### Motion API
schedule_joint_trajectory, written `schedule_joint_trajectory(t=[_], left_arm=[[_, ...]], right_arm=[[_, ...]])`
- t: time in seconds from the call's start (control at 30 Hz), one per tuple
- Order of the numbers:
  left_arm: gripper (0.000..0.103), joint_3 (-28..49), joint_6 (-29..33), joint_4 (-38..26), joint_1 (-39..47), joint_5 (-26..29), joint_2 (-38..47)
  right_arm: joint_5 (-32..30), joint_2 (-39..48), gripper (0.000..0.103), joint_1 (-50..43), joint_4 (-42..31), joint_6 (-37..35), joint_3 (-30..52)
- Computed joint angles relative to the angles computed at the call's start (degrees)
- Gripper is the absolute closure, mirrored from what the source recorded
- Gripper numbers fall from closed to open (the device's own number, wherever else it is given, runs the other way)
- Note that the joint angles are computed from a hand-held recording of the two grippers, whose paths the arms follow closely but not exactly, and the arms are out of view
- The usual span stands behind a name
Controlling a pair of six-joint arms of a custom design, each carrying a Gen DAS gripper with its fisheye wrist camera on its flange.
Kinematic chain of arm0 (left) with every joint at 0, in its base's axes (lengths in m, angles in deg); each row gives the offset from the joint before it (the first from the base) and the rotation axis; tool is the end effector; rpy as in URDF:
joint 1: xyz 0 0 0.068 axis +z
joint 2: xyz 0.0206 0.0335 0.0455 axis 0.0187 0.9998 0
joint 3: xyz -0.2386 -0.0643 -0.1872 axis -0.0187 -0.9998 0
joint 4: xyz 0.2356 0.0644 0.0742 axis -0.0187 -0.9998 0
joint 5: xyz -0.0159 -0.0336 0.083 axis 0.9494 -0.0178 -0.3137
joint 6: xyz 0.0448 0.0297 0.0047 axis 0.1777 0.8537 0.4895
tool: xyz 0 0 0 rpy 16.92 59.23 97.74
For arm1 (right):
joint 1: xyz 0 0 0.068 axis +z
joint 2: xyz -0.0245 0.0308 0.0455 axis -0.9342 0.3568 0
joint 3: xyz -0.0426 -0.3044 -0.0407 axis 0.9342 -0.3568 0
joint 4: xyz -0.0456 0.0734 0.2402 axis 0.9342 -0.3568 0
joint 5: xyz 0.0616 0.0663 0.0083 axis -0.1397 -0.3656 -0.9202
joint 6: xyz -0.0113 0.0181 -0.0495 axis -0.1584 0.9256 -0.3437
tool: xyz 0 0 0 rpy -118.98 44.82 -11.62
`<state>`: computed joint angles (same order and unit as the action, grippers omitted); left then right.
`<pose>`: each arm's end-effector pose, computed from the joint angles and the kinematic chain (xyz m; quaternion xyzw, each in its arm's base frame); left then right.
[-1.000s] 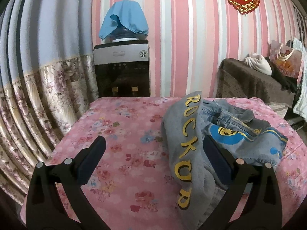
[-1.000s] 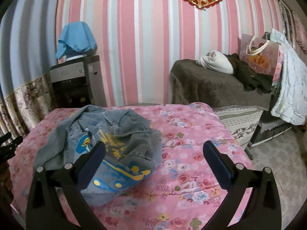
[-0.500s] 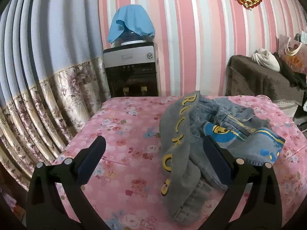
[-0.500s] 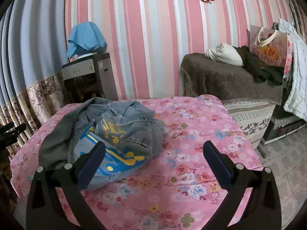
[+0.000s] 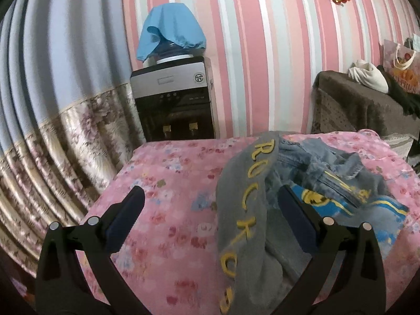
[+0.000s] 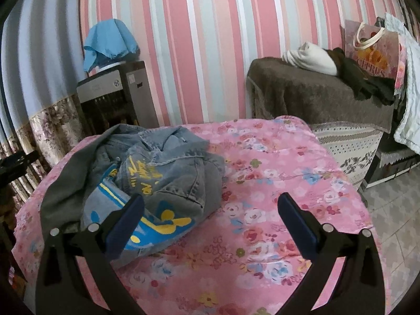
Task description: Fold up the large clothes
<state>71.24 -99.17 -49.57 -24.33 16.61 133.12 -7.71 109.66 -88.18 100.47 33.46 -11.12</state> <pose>0.2801 -0.1064 0.1789 -0.1166 0.8500 0.1471 0.4921 0.3251 -0.0902 0.1710 -0.1256 0.8723 0.1459 0.4495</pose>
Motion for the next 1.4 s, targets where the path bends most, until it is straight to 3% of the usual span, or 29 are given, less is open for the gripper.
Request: schedule_joint_trajectory(t=[0.23, 0.43, 0.9, 0.93, 0.97, 1.0, 1.07, 1.17, 1.27, 1.4], left_arm=[[0.003, 4.81, 6.52, 7.39, 4.55, 6.09, 9.90], [0.003, 7.84, 7.41, 9.75, 6.20, 9.13, 15.84], [0.004, 17.67, 9.49, 4.13, 10.43, 12.86, 26.19], [0.011, 18.39, 9.92, 3.70, 10.87, 13.31, 27.23], [0.021, 19.23, 10.41, 2.84, 11.31, 14.05, 28.09], [0.028, 19.80, 10.97, 2.39, 11.82, 15.14, 28.78], [0.058, 20.25, 11.58, 2.10, 12.81, 18.28, 29.42], [0.080, 19.68, 11.23, 3.12, 13.96, 21.60, 29.19], [0.094, 17.22, 10.74, 5.62, 15.17, 23.49, 27.47], [0.097, 14.09, 11.00, 7.30, 16.63, 26.06, 24.58]], right_arm=[[3.68, 3.34, 0.002, 5.17, 2.11, 2.23, -0.09], [6.54, 5.75, 0.002, 8.45, 4.38, 4.21, -0.66], [9.87, 15.80, 0.002, 13.52, 2.87, 7.80, 5.85], [8.83, 16.91, 0.007, 13.54, 1.91, 8.33, 6.94], [7.35, 17.56, 0.023, 13.33, 1.29, 8.49, 7.57], [6.26, 17.98, 0.031, 13.28, 0.78, 8.79, 8.07], [7.05, 17.81, 0.041, 13.91, 1.27, 8.59, 7.86], [6.96, 16.15, 0.049, 13.97, 3.19, 8.44, 6.57], [5.53, 13.75, 0.058, 12.72, 5.40, 9.02, 5.44], [4.09, 10.24, 0.071, 10.34, 5.62, 9.00, 5.42]])
